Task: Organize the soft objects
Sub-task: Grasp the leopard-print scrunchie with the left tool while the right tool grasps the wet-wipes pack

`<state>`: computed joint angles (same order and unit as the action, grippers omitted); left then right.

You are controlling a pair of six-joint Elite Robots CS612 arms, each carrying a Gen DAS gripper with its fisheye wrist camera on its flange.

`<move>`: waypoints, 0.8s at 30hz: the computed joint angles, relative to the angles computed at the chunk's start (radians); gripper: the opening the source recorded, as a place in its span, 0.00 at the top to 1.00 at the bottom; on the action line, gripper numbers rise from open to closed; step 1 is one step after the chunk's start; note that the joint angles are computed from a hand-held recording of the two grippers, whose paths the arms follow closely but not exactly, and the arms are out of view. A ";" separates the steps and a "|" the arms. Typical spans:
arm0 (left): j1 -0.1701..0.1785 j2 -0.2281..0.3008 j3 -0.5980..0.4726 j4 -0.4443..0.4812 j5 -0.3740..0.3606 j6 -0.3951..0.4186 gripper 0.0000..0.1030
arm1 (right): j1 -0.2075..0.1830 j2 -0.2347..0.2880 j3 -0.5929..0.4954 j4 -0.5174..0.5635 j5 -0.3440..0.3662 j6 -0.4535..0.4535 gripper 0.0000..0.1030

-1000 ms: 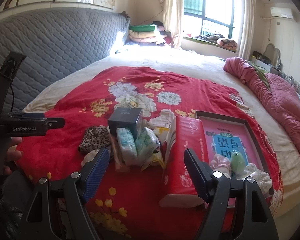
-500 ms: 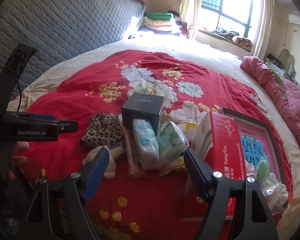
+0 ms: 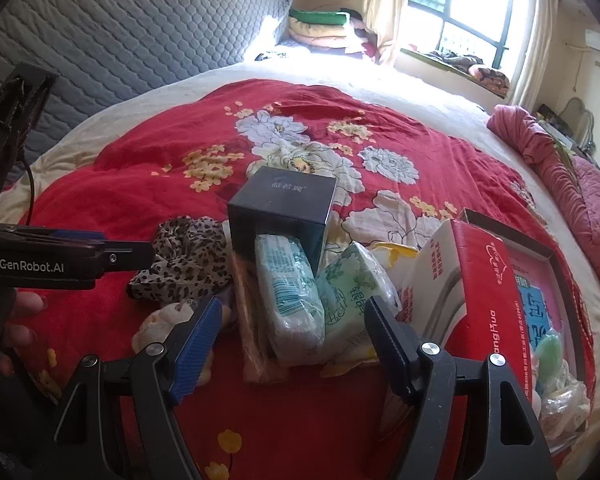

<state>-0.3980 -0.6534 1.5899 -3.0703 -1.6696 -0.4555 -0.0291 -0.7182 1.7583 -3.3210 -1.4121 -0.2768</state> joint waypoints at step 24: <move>0.014 0.069 -0.115 0.097 -0.018 0.000 0.57 | 0.000 0.026 -0.027 0.038 0.016 -0.026 0.72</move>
